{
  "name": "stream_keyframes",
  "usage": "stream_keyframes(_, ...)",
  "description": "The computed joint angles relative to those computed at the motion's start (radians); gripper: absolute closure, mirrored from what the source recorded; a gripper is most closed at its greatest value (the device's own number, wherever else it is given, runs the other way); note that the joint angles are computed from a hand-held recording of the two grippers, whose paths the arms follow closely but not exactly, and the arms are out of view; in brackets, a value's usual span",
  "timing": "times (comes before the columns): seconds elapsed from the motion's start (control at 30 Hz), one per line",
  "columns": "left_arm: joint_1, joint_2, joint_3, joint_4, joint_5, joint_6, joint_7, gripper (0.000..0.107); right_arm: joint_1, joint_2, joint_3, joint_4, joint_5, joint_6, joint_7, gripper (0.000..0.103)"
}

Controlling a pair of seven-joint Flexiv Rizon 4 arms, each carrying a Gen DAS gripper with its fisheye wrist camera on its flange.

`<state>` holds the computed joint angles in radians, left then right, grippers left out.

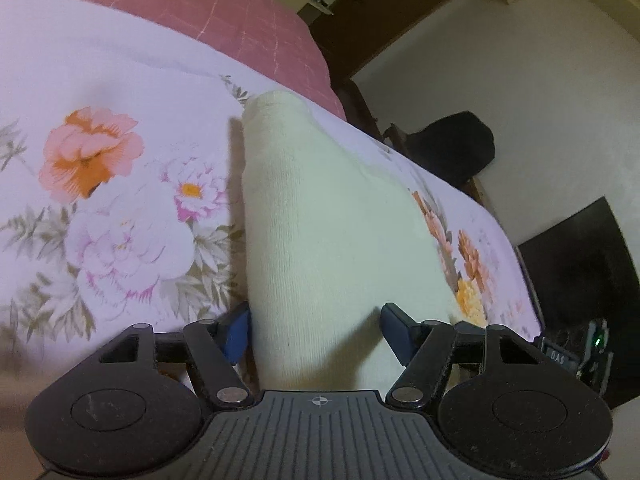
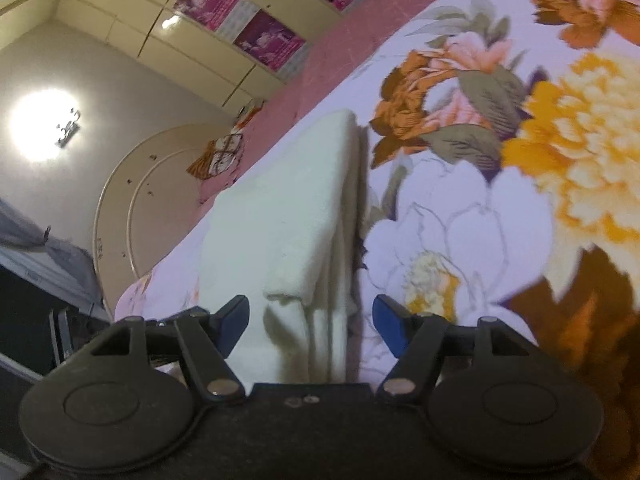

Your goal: Fold small clothes

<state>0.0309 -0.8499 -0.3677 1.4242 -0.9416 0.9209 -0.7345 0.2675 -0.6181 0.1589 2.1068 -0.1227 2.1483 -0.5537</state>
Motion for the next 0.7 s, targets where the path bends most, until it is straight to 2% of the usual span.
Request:
stream_keyframes(0.13, -0.045, -0.004, 0.022, -0.020, 0.057, 0.057, 0.002, 0.039, -0.016, -0.010, 0.002, -0.048, -0.063, -0.062, -0.017, 0.036)
stream_keyframes(0.23, -0.063, -0.005, 0.030, -0.033, 0.115, 0.082, 0.007, 0.039, 0.048, 0.008, -0.053, -0.069, -0.036, -0.131, -0.059, 0.040)
stream_keyframes(0.33, -0.060, -0.012, 0.026, -0.048, 0.144, 0.081, -0.002, 0.040, 0.088, 0.016, -0.079, -0.075, 0.005, -0.150, -0.092, 0.044)
stream_keyframes(0.37, -0.061, -0.010, 0.024, -0.046, 0.151, 0.092, 0.002, 0.041, 0.111, 0.019, -0.098, -0.076, 0.027, -0.154, -0.104, 0.049)
stream_keyframes(0.47, -0.061, -0.007, 0.006, -0.031, 0.166, 0.135, 0.029, 0.055, 0.191, 0.038, -0.166, -0.071, 0.091, -0.188, -0.145, 0.056)
stream_keyframes(0.6, -0.057, 0.006, -0.006, -0.016, 0.174, 0.166, 0.043, 0.066, 0.401, 0.070, -0.364, -0.067, 0.174, -0.277, -0.216, 0.068)
stream_keyframes(0.7, -0.059, 0.024, -0.005, -0.002, 0.193, 0.187, 0.058, 0.070, 0.577, 0.086, -0.543, -0.053, 0.200, -0.343, -0.238, 0.071)
